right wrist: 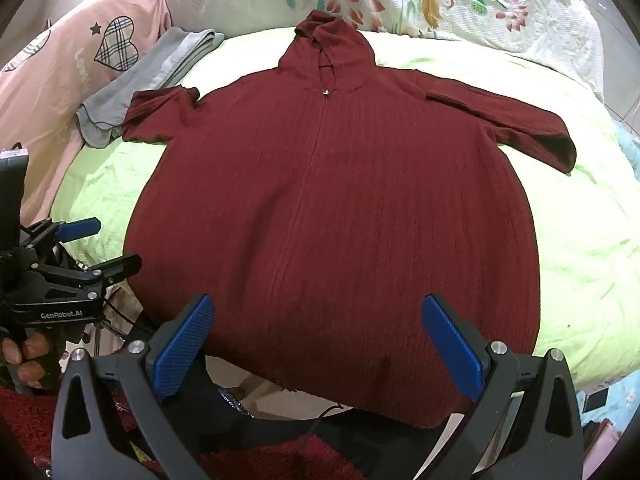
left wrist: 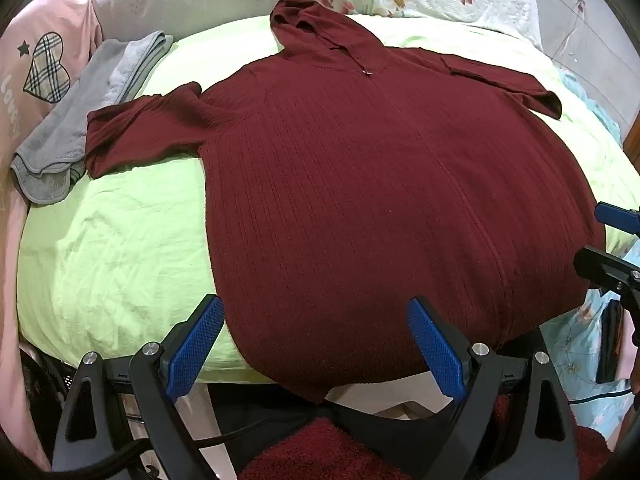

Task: Fold large clothes

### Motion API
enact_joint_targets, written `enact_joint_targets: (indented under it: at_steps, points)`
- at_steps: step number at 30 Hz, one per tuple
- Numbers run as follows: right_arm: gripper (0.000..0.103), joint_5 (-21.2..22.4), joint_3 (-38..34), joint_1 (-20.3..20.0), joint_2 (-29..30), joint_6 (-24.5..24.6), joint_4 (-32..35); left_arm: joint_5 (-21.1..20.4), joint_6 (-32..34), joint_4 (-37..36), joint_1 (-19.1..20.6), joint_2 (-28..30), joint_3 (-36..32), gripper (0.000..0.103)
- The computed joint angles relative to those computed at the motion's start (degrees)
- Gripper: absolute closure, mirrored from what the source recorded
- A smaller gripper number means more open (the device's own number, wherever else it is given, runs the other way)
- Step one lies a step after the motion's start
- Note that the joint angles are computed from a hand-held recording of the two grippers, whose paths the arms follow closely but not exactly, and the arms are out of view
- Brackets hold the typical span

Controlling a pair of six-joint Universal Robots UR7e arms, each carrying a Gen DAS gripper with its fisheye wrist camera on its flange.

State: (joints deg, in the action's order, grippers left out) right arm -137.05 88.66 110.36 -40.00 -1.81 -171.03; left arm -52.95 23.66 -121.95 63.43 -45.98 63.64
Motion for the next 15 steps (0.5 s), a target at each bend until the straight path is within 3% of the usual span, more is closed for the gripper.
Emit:
enact_joint_targets:
  at_steps: [15]
  points:
    - [0.000, -0.04, -0.16, 0.05, 0.11, -0.71, -0.60, -0.34, -0.01, -0.68, -0.15, -0.27, 0.56, 0.009]
